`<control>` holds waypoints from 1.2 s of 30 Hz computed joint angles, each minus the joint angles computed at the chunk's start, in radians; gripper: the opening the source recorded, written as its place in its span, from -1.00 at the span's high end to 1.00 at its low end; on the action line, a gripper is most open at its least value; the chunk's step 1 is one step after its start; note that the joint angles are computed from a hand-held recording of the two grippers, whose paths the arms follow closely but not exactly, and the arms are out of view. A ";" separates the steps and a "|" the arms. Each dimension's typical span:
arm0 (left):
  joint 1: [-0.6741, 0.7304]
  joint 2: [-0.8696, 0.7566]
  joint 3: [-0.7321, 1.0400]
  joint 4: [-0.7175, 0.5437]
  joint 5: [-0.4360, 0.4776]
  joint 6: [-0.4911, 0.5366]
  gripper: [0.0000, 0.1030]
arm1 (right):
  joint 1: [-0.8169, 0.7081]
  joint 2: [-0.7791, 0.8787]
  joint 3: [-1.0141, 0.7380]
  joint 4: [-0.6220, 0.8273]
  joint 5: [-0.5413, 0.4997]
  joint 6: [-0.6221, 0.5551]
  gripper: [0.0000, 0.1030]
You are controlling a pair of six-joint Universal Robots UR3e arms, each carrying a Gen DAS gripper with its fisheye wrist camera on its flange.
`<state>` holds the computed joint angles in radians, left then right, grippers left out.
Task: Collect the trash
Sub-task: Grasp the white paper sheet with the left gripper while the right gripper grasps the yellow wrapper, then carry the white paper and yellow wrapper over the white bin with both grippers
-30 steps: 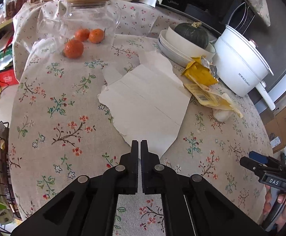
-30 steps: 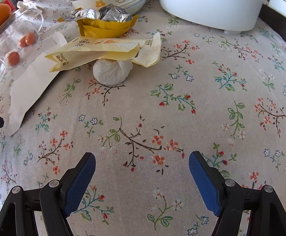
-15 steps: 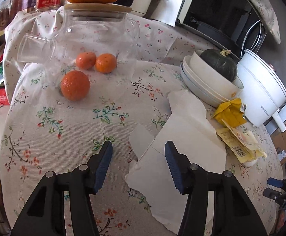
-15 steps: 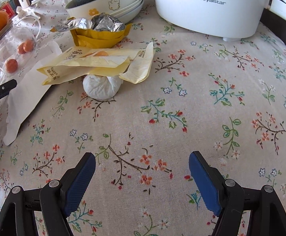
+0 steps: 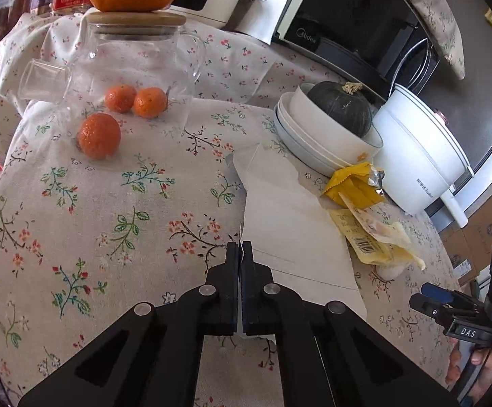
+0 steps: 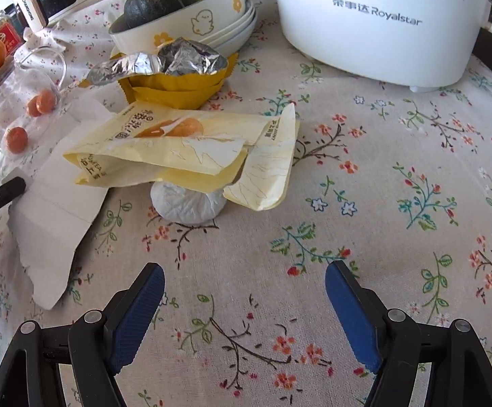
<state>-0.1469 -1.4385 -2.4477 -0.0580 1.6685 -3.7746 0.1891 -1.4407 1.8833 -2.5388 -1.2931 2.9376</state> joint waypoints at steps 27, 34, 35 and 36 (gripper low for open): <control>-0.732 0.397 0.293 -0.919 0.601 -0.738 1.00 | 0.426 0.397 -0.499 0.018 -0.517 -0.295 0.37; -0.870 0.311 0.419 -1.042 0.691 -0.875 1.00 | 0.355 0.197 -0.428 0.075 -0.398 -0.214 0.97; -0.893 0.294 0.438 -1.059 0.702 -0.899 1.00 | 0.332 0.150 -0.409 0.096 -0.366 -0.202 0.98; -0.913 0.278 0.457 -1.074 0.711 -0.918 1.00 | 0.309 0.096 -0.382 0.119 -0.333 -0.188 0.99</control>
